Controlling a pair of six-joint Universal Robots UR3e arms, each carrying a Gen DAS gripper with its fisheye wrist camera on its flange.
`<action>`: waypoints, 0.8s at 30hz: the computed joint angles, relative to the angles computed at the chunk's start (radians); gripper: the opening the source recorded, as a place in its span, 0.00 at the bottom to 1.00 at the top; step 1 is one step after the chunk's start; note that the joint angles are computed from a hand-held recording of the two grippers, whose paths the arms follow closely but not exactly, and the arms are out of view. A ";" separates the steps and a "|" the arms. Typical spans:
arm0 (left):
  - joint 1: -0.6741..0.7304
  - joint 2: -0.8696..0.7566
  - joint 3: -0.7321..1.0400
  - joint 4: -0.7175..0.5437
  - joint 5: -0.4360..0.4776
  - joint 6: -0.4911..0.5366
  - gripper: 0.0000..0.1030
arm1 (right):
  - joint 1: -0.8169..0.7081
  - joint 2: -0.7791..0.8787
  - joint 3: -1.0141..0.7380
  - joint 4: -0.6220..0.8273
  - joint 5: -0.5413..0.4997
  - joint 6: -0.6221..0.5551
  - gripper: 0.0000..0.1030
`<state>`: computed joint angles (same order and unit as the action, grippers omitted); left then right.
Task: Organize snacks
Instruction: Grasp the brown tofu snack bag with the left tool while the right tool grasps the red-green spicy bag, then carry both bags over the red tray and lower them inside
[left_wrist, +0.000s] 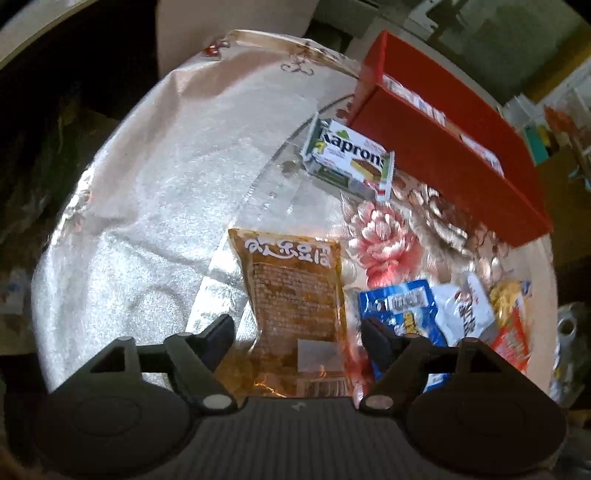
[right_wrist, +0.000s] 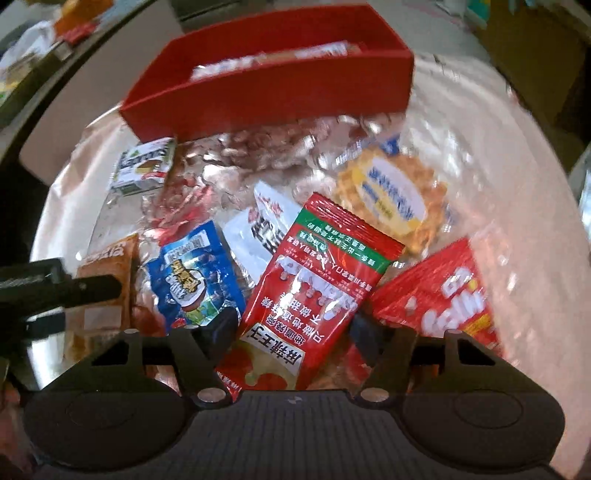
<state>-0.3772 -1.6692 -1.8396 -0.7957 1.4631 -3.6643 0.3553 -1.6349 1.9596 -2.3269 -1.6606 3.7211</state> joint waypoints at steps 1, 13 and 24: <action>-0.014 -0.014 0.010 0.002 0.018 0.003 0.69 | 0.000 -0.017 -0.002 0.008 0.002 -0.021 0.70; -0.199 -0.192 0.203 -0.068 0.286 0.020 0.63 | -0.113 -0.163 0.059 -0.030 0.134 -0.148 0.69; -0.127 -0.016 0.081 0.024 0.176 0.021 0.43 | -0.142 -0.235 0.096 -0.064 0.173 -0.160 0.69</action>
<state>-0.5040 -1.6856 -1.7585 -0.7720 1.6394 -3.6432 0.2133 -1.8703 2.0556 -2.3913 -1.4879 3.5612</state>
